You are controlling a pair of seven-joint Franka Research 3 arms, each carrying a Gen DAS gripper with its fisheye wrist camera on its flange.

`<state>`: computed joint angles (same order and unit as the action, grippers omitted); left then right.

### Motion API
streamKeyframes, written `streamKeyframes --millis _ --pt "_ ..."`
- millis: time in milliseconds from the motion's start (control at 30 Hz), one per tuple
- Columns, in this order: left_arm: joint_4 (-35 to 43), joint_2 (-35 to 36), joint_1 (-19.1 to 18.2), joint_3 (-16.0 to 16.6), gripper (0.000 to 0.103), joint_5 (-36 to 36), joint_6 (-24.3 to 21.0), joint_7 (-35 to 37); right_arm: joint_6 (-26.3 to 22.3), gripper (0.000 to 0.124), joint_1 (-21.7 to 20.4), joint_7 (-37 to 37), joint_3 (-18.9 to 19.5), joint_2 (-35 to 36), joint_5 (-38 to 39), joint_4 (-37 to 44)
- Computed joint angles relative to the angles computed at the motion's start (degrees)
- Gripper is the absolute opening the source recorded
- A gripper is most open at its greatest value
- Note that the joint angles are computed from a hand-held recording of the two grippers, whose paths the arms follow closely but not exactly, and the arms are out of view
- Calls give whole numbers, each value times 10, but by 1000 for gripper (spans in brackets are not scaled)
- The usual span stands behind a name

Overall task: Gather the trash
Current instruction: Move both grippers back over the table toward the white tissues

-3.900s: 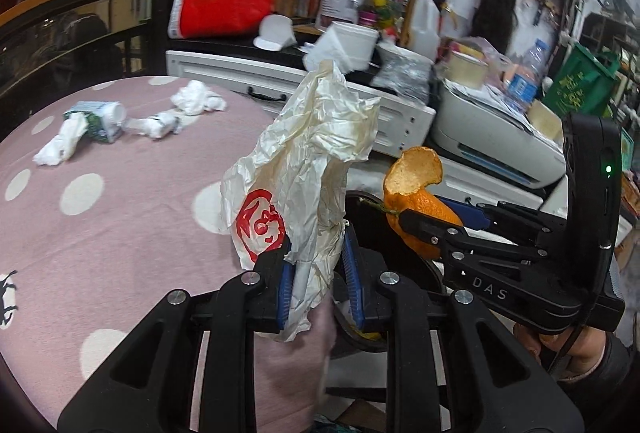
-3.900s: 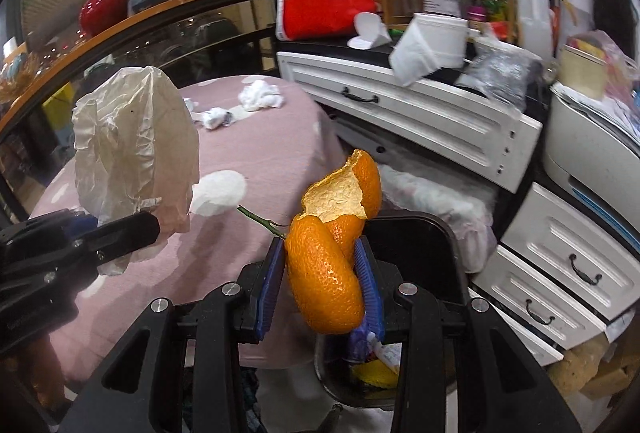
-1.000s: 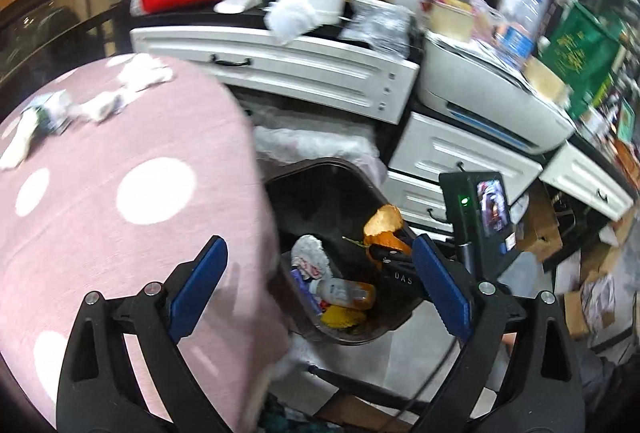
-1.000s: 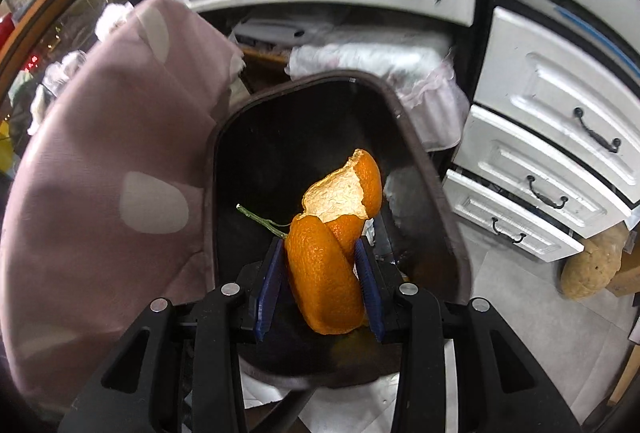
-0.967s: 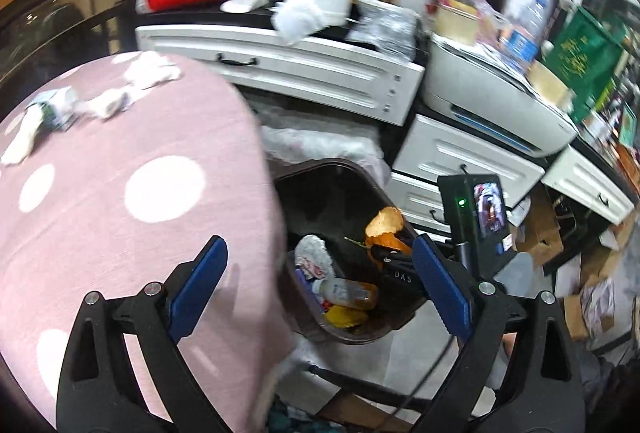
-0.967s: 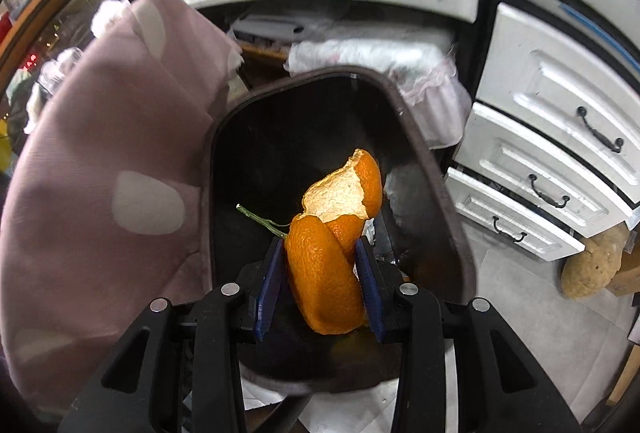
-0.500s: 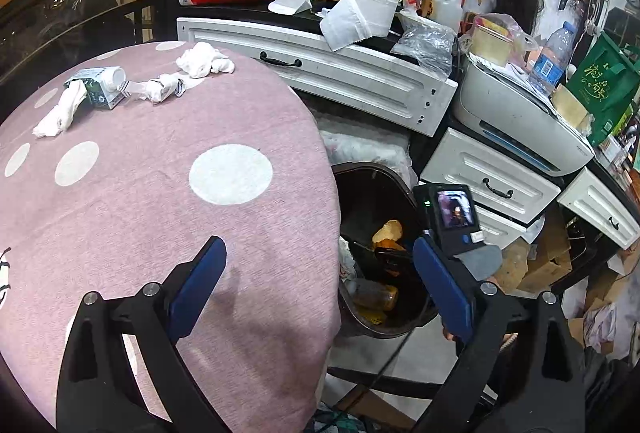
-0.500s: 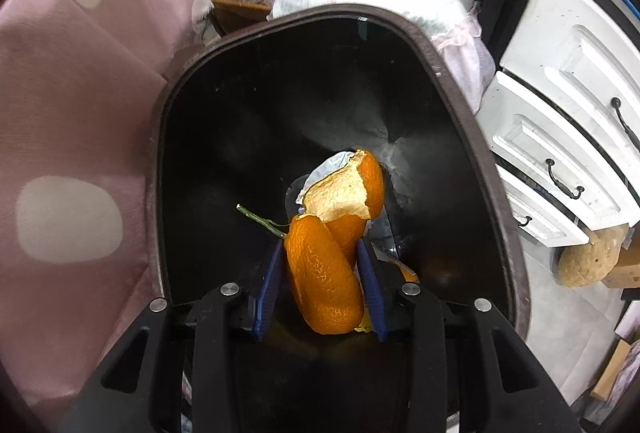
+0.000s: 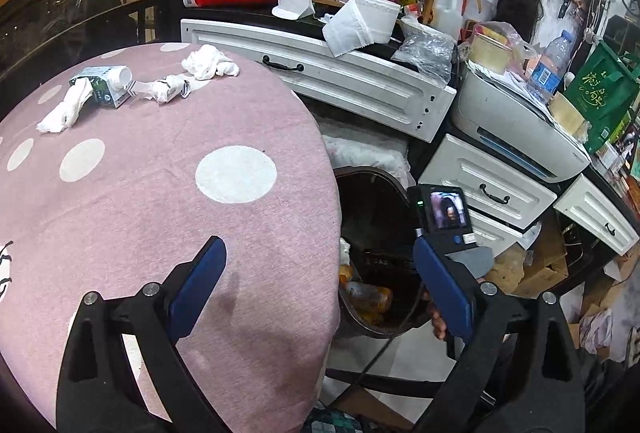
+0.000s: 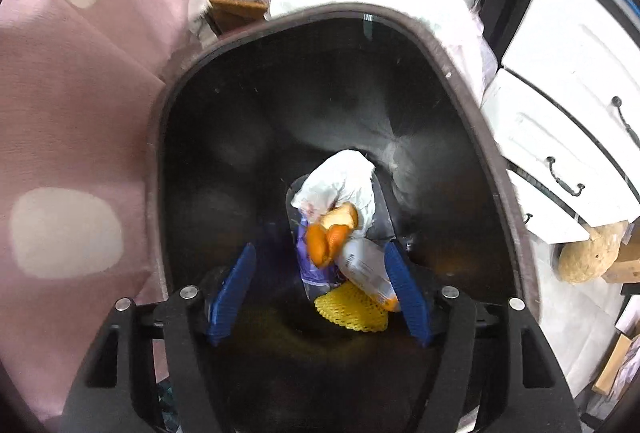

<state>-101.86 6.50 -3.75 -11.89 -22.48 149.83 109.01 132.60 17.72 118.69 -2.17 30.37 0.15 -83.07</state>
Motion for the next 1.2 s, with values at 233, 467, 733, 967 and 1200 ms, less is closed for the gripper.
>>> streamKeyframes --millis 233,467,733,967,1200 --pt "6 6 7 8 94 24 -6 -14 79 74 28 45 -22 -85 -78 -93" --pt "7 10 22 21 96 69 -1 -44 151 78 45 123 -31 -149 -197 -144" --pt "32 27 47 39 96 140 7 -88 199 80 40 133 -7 -173 -264 -134" --pt "83 61 73 49 96 183 0 -122 193 80 25 -18 36 -123 -134 -49" --pt "219 156 87 63 96 244 -49 -163 120 80 47 -139 45 -25 -42 120"
